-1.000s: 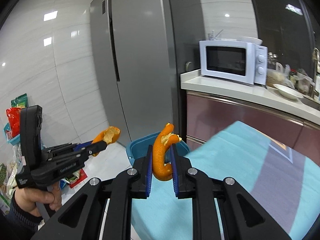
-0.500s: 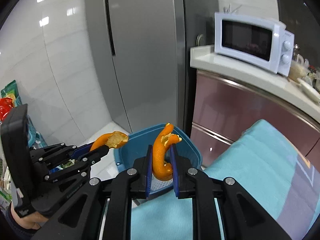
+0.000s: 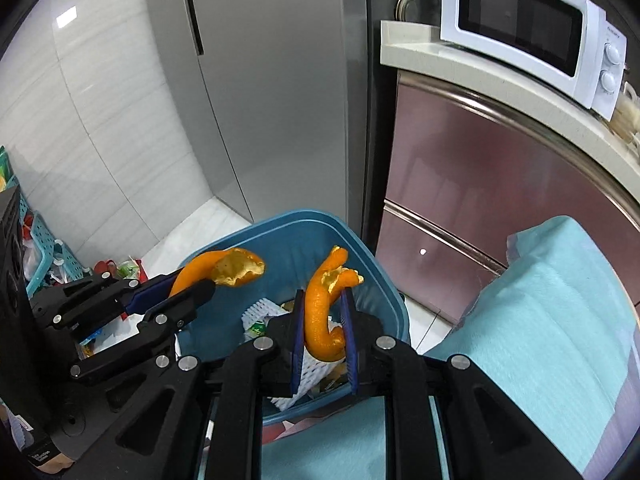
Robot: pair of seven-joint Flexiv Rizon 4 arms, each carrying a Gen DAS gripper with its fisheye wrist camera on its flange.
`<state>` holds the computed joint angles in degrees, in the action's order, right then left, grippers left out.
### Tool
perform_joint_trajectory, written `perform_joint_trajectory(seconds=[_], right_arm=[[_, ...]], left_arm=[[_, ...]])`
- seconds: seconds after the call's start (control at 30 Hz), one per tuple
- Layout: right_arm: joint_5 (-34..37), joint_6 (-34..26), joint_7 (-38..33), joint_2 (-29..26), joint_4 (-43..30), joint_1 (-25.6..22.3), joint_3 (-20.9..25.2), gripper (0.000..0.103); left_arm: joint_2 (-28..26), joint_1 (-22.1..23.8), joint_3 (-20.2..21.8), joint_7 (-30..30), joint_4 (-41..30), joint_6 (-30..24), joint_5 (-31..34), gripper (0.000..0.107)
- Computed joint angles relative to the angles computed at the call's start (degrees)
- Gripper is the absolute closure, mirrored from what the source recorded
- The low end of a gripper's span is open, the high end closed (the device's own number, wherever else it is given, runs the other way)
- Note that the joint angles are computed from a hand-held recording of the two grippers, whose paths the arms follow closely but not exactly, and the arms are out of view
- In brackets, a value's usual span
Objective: Collect trash
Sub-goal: 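Open both tools to drop the orange peels into the blue bin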
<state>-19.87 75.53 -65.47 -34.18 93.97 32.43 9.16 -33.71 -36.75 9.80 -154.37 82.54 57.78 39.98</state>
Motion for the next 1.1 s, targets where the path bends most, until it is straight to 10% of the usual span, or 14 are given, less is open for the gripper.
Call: perform_joint_trajectory(seconds=[0.4, 0.9, 1.1], right_arm=[[4.53, -11.16, -6.23, -5.71, -10.37, -1.2, 3.09, 0.086], [8.52, -12.76, -7.57, -6.53, -12.31, 0.05, 3.22, 0.074], [6.66, -7.43, -4.57, -3.7, -7.85, 1.15, 1.06, 0.048]], left_arm=[[-6.32, 3.41, -1.48, 8.02, -3.53, 0.85, -9.96, 0.082], [-3.13, 0.24, 3.05, -0.07, 1.88, 2.93, -7.0, 0.044], [-0.95, -1.1, 3.77, -4.59, 3.04, 2.9, -3.21, 0.018]])
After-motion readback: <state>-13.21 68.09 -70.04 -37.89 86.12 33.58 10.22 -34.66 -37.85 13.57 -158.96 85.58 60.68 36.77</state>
